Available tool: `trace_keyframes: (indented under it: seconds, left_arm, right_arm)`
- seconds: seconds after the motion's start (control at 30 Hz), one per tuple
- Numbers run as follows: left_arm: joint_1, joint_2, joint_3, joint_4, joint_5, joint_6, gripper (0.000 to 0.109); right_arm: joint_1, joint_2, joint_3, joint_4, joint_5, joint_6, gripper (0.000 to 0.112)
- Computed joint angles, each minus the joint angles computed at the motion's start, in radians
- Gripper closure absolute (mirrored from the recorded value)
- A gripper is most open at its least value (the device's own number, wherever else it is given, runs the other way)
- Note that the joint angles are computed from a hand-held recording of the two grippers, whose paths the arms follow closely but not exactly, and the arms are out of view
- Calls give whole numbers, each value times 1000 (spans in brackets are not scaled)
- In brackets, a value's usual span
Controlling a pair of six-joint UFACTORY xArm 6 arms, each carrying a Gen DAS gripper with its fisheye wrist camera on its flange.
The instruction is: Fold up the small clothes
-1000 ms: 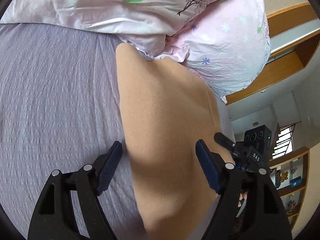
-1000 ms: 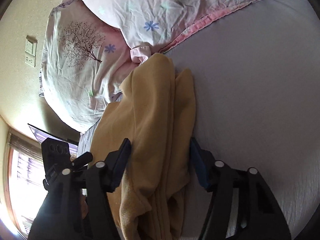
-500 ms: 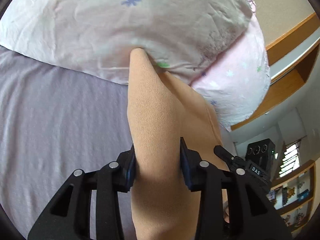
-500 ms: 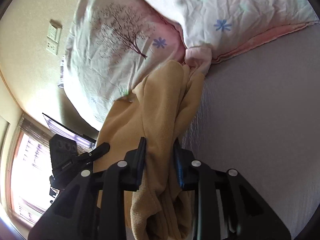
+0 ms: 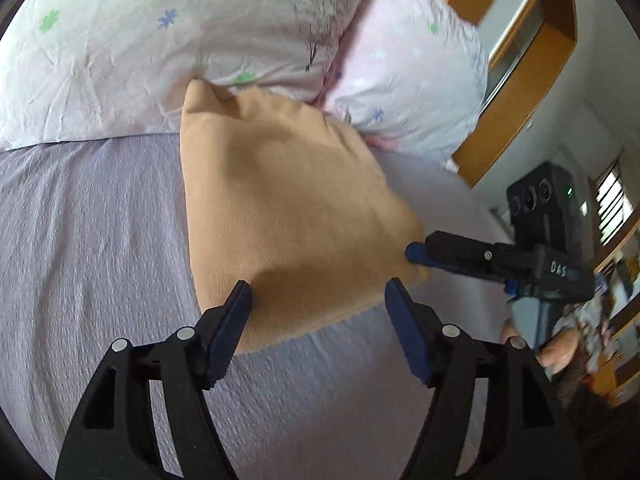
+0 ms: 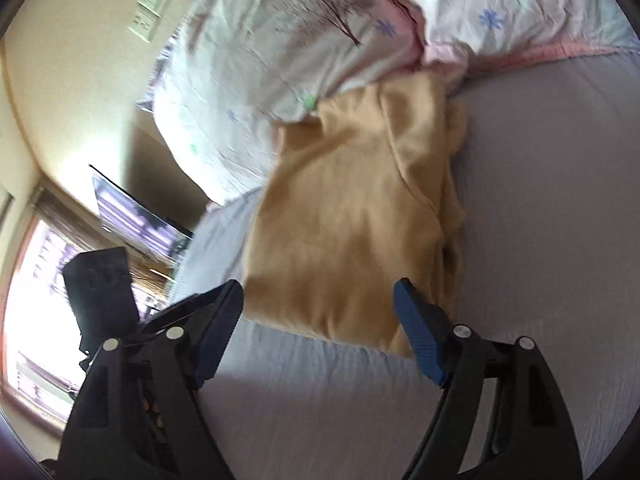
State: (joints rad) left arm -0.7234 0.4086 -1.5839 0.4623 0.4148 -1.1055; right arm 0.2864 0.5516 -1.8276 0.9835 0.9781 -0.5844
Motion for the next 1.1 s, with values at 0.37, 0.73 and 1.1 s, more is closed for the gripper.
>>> trace_keyframes:
  seconds: [0.37, 0.73, 1.1]
  left_arm:
    - [-117, -47, 1, 324, 516, -283, 12]
    - [-92, -12, -19, 194, 529, -175, 7]
    - [-92, -11, -17, 196, 529, -176, 7]
  right_arm:
    - [129, -276, 466, -478, -554, 144, 11]
    - [155, -213, 440, -780, -514, 314, 11]
    - [160, -220, 450, -826, -517, 335, 11]
